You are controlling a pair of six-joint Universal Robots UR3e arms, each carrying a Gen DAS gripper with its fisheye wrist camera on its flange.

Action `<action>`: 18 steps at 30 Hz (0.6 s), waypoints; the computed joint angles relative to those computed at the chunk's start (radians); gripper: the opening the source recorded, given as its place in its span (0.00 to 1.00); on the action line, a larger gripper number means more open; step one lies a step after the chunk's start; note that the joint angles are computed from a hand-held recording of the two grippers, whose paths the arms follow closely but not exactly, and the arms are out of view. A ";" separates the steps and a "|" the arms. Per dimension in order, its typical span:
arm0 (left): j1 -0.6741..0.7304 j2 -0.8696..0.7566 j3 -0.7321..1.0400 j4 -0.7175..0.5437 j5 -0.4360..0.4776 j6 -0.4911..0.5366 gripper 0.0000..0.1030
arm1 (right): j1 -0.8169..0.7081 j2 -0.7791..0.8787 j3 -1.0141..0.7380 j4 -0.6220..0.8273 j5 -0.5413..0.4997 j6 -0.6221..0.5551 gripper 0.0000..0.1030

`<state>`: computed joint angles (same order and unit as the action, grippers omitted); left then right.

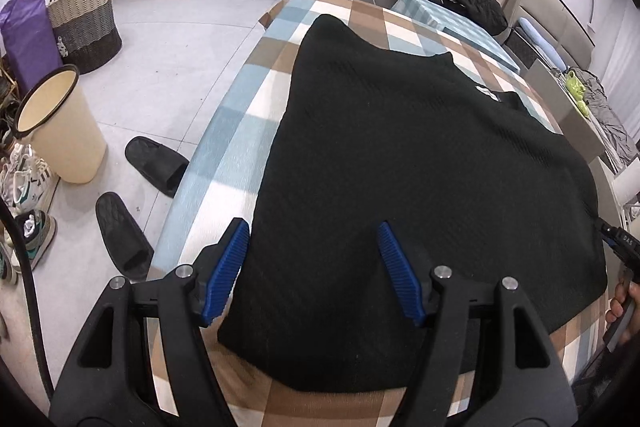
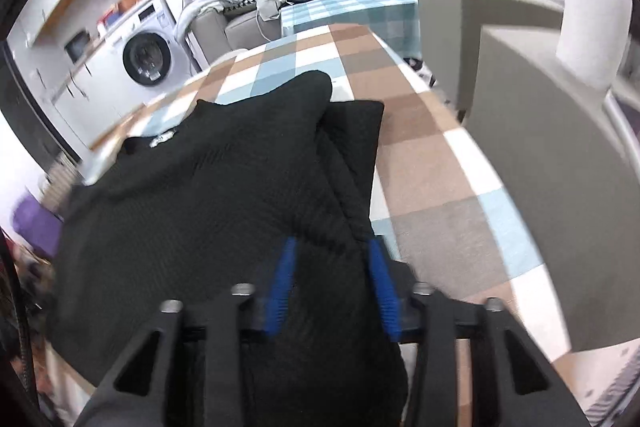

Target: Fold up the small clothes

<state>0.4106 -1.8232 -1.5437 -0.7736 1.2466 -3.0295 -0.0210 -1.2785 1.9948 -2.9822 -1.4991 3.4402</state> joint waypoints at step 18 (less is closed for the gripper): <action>0.209 0.360 -0.291 -0.194 -0.197 0.083 0.63 | 0.093 -0.199 0.114 -0.068 0.021 0.066 0.54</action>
